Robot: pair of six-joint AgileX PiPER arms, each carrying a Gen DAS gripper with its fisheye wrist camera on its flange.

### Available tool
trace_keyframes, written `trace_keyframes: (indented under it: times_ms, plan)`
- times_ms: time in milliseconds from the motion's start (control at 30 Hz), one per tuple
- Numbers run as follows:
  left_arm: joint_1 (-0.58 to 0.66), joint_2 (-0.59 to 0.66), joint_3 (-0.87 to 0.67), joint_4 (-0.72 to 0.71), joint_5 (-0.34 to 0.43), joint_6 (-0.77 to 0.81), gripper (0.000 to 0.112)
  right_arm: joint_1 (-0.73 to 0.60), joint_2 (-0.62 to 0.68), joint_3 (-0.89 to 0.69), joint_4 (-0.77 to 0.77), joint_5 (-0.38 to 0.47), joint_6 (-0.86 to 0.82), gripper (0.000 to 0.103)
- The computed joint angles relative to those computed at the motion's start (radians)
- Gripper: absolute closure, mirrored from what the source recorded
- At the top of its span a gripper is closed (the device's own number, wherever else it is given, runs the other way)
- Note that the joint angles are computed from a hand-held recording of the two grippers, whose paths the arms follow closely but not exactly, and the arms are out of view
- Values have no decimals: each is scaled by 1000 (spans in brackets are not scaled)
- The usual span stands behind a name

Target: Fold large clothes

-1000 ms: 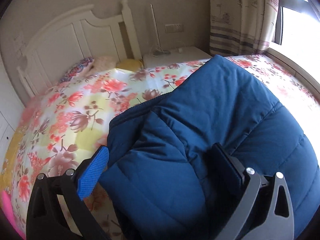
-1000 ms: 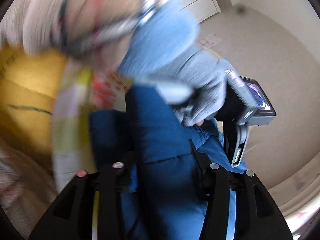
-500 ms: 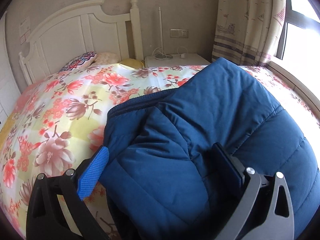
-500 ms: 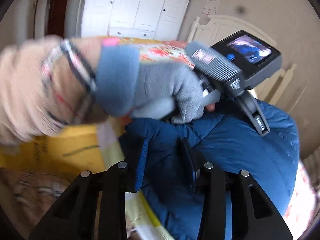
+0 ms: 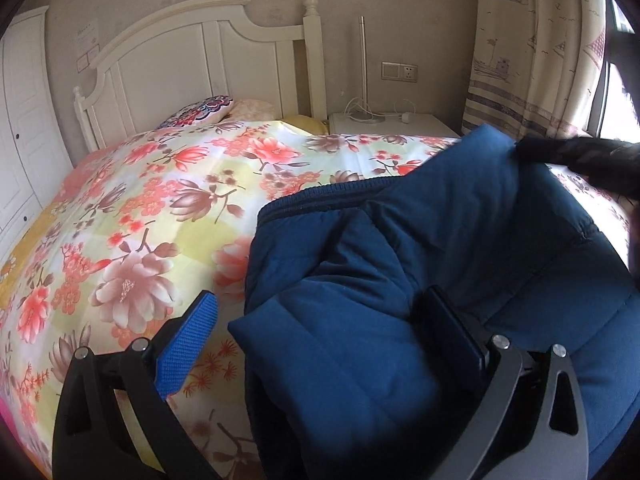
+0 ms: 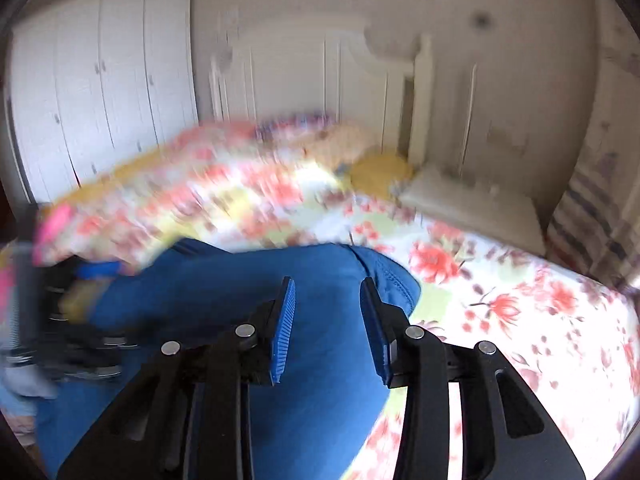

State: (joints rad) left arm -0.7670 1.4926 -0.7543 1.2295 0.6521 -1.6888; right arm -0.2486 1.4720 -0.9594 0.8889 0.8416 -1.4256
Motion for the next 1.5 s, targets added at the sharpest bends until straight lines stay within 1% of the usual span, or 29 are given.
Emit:
trace_keyframes:
  times_ms: [67, 100, 167, 200, 267, 333, 367, 433, 467, 500, 533, 567, 600, 633, 700, 733, 800, 833, 900, 933, 1000, 1033, 1067, 1133, 1233, 1300, 1400, 1433, 1500]
  plan:
    - [-6, 1, 6, 10, 27, -42, 11, 93, 102, -83, -135, -17, 115, 64]
    - [4, 1, 11, 11, 19, -52, 11, 144, 105, -106, -197, -55, 170, 64]
    - [31, -11, 27, 16, -25, -65, 11, 197, 62, -115, -316, -62, 258, 63]
    - [32, -12, 28, 16, -27, -64, 11, 195, 61, -129, -331, -47, 256, 63]
    - [20, -11, 26, 19, -8, -70, 11, 141, 67, -165, -272, 4, 186, 64]
    - [6, -11, 30, 32, 14, -89, 11, 23, 89, -226, -99, 108, 143, 64]
    - [4, -12, 33, 38, 17, -100, 11, -20, 108, -237, -28, 127, 137, 63]
    - [3, -14, 37, 43, 15, -112, 11, -35, 134, -235, -2, 134, 136, 64]
    - [2, -13, 35, 40, 17, -109, 11, 6, 157, -229, -48, 114, 148, 64]
    - [-5, -10, 28, 34, 28, -102, 11, 66, 182, -183, -103, 59, 132, 62]
    - [-16, -7, 12, 10, 55, -65, 11, 102, 167, -137, -118, -16, 103, 62]
    - [-22, -1, -16, -36, 86, 12, 11, 109, 155, -113, -98, -50, 98, 62]
    - [-32, 0, -50, -91, 121, 109, 11, 112, 153, -121, -114, -45, 105, 62]
    - [-55, -1, -90, -123, 188, 192, 11, 116, 156, -133, -138, -37, 120, 62]
    - [-101, -32, -160, -121, 315, 265, 11, 112, 158, -133, -130, -31, 122, 62]
    - [-109, -51, -191, -131, 334, 290, 11, 107, 160, -135, -127, -22, 126, 62]
    - [-82, -79, -268, -206, 288, 389, 11, 96, 153, -128, -111, -12, 118, 62]
    - [-46, -71, -325, -282, 226, 459, 11, 89, 150, -128, -107, -3, 116, 62]
    - [15, 12, -427, -403, 189, 569, 11, 77, 154, -131, -90, 9, 106, 62]
    - [35, 62, -469, -444, 194, 614, 11, 74, 152, -128, -86, 8, 98, 62]
    - [78, 203, -561, -535, 246, 711, 11, 60, 159, -130, -69, 24, 85, 62]
    - [101, 274, -558, -572, 233, 750, 11, 57, 159, -128, -60, 23, 82, 62]
    - [114, 305, -549, -587, 201, 749, 11, 49, 171, -138, -53, 39, 93, 62]
    - [150, 252, -448, -575, 98, 657, 11, 48, 171, -131, -35, 35, 76, 62]
    - [162, 199, -348, -501, 23, 509, 11, 99, 123, -121, -119, -23, 120, 62]
    - [150, 185, -314, -441, 17, 434, 11, 132, 68, -111, -164, -65, 150, 62]
    - [146, 183, -309, -430, 15, 416, 11, 74, 20, -116, -17, -7, 74, 62]
    - [146, 179, -300, -422, 11, 405, 11, 71, 16, -115, 3, -15, 65, 62]
    - [140, 176, -294, -409, 15, 382, 11, 109, 48, -129, -71, -33, 111, 62]
